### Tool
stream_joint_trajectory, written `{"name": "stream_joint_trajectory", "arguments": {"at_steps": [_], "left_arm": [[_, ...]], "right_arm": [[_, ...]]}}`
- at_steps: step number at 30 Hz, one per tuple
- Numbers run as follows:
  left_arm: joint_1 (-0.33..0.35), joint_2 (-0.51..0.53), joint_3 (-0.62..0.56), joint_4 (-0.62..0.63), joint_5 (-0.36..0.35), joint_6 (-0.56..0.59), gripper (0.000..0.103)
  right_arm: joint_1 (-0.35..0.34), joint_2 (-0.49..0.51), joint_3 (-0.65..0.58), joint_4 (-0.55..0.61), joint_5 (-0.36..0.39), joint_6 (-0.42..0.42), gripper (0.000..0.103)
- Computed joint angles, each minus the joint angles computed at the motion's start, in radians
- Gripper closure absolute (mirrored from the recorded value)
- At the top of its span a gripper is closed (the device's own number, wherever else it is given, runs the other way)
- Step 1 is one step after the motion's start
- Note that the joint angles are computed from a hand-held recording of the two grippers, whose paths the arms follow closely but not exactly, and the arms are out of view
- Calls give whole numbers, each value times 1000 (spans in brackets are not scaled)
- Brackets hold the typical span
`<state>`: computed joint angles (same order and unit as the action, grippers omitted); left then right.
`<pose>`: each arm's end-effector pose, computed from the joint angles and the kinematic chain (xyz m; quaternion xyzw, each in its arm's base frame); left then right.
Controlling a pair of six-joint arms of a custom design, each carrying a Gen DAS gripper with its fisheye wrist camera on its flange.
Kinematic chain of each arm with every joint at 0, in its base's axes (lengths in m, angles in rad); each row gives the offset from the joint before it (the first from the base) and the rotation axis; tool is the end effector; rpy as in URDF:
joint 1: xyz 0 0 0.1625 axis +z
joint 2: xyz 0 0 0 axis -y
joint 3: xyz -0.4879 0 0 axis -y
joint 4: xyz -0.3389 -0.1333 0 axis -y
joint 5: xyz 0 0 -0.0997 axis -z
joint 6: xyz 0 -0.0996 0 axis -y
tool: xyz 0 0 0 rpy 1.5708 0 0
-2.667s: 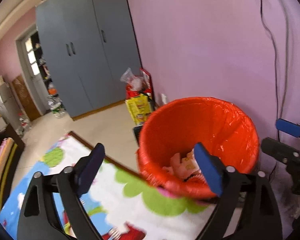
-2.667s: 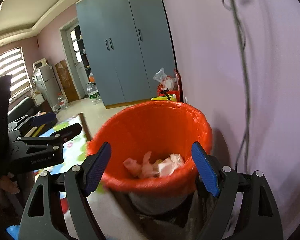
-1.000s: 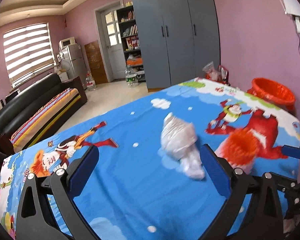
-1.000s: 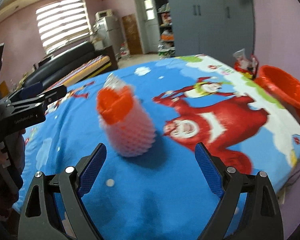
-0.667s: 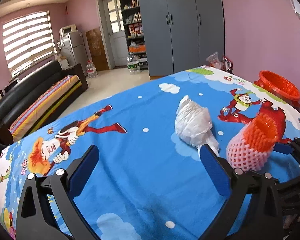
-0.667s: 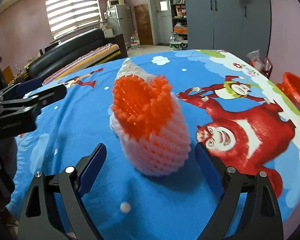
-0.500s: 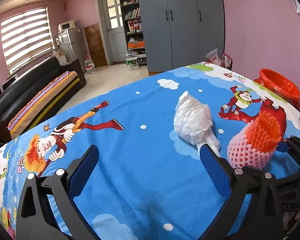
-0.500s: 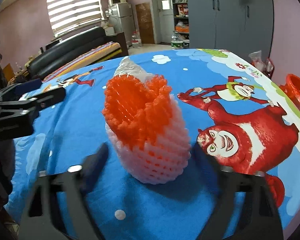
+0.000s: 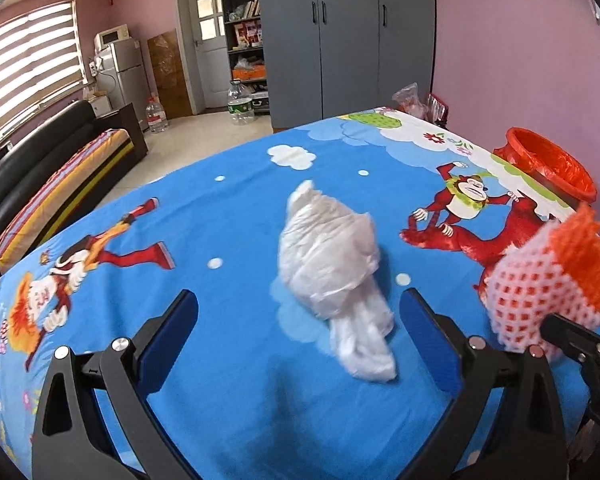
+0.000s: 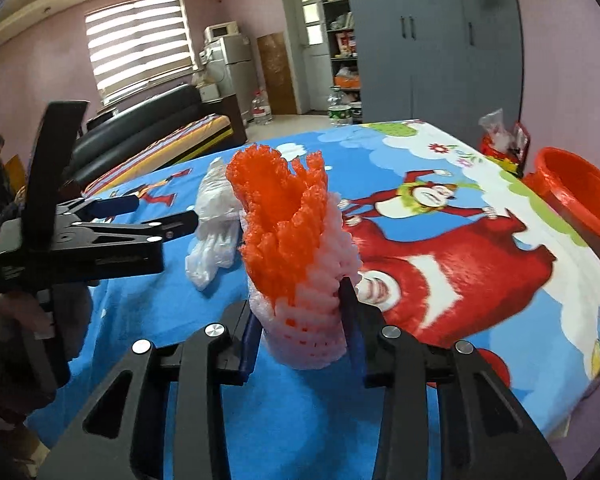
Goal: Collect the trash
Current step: 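Grasp the orange foam net with the right gripper while the left grasps a plastic bag, then carry the foam net and plastic bag over the red bin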
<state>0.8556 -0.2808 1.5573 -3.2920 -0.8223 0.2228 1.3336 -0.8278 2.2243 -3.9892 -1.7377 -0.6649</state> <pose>-0.2997 -0.6516 -0.0496 0.3384 0.8463 -0.2860 0.2958 -0.0098 -0.5374 0.2219 0.1446 -0.8581 0.4069 0.2779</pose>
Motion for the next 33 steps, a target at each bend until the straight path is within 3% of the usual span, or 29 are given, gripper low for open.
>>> {"name": "stream_joint_trajectory", "arguments": {"at_steps": [12, 14, 16, 18, 21, 33], "left_arm": [[23, 100, -231, 185, 33, -110, 6], [24, 123, -273, 199, 47, -102, 14], [26, 130, -291, 222, 34, -93, 34], [27, 127, -285, 237, 15, -85, 53], [21, 106, -221, 154, -45, -49, 63], [-44, 50, 8, -56, -74, -34, 65]], "right_arm": [[-23, -19, 38, -34, 18, 40, 67], [-23, -18, 41, -42, 20, 39, 67], [-24, -21, 43, -47, 22, 40, 67], [-27, -25, 46, -55, 24, 44, 67], [-34, -29, 51, -68, 26, 54, 67], [-43, -35, 77, -135, 24, 75, 67]]}}
